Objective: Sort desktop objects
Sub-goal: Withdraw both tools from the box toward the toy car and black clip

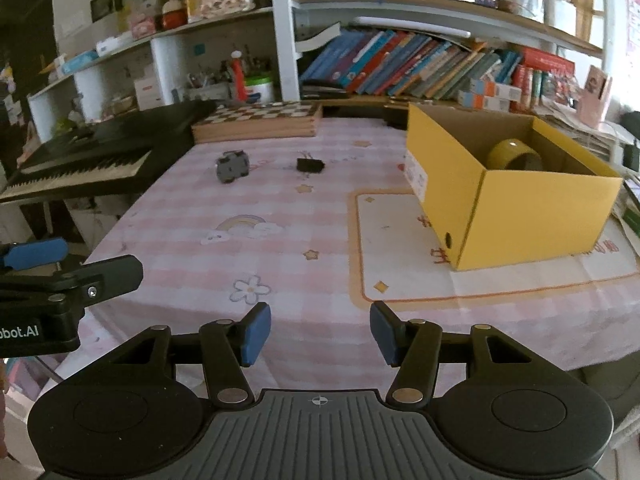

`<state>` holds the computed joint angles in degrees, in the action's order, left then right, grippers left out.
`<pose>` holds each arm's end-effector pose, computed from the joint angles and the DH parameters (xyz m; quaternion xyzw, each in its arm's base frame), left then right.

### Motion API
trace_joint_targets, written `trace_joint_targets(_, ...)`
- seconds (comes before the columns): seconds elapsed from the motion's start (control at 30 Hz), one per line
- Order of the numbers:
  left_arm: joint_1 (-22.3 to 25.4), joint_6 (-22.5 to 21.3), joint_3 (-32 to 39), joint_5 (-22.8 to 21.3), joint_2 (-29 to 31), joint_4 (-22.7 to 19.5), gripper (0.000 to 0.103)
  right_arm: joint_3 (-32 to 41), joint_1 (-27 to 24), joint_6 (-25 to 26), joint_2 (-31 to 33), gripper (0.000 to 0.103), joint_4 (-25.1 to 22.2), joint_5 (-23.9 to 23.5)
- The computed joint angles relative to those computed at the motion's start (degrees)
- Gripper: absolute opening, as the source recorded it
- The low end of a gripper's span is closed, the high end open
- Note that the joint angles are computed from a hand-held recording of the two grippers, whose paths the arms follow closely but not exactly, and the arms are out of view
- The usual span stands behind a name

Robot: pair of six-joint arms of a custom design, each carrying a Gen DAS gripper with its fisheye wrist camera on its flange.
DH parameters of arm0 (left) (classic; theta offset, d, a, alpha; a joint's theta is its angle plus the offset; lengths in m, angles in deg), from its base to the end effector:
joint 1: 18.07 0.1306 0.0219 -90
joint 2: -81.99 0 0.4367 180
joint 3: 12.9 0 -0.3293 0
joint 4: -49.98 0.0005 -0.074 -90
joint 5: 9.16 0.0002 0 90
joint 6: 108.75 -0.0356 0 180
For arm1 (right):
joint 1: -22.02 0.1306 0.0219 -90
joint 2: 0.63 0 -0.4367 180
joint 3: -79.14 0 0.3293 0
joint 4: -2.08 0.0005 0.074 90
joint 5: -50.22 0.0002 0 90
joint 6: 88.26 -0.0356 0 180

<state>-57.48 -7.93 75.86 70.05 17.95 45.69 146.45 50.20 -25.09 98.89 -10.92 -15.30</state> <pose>0.4665 -0.3754 0.3156 0.1699 0.8530 -0.1322 0.4754 0.4017 0.1979 0.3101 0.0701 0.9045 -0.0019 0.4208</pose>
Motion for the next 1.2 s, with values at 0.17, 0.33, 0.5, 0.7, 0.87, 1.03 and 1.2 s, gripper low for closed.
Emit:
trace_joint_targets(0.17, 0.73, 0.49, 1.9, -0.2, 1.33, -0.98, 0.103, 1.74, -1.12, 1.8, 1.84, 0.056, 0.71, -1.92)
trace_joint_targets(0.33, 1.57, 0.59, 6.67, -0.13, 4.15, -3.5, 0.103, 4.42, -3.3, 3.6, 4.29, 0.056, 0.93, -4.3)
trace_joint_targets(0.5, 2.4, 0.86, 13.76, -0.27, 8.12, -6.88, 0.103, 8.17, -5.91, 5.89, 7.19, 0.056, 0.24, -7.01)
trace_joint_targets(0.7, 3.23, 1.38, 23.98, -0.4, 13.79, -12.22, 0.103, 13.27, -9.45, 8.06, 10.93, 0.056, -0.87, -9.84)
trace_joint_targets(0.87, 3.68, 0.39, 34.25, -1.16, 19.35, -16.73, 0.103, 18.64, -12.33, 9.7, 14.55, 0.056, -2.22, -11.39)
trace_joint_targets(1.03, 4.24, -0.4, 47.46, -1.79, 26.08, -23.29, 0.103, 24.29, -14.49, 11.75, 18.39, 0.062, -3.28, -12.7)
trace_joint_targets(1.2, 4.94, -0.51, 63.13, -2.18, 33.72, -32.04, 0.101, 30.52, -16.11, 13.14, 22.34, 0.062, -6.05, -14.58)
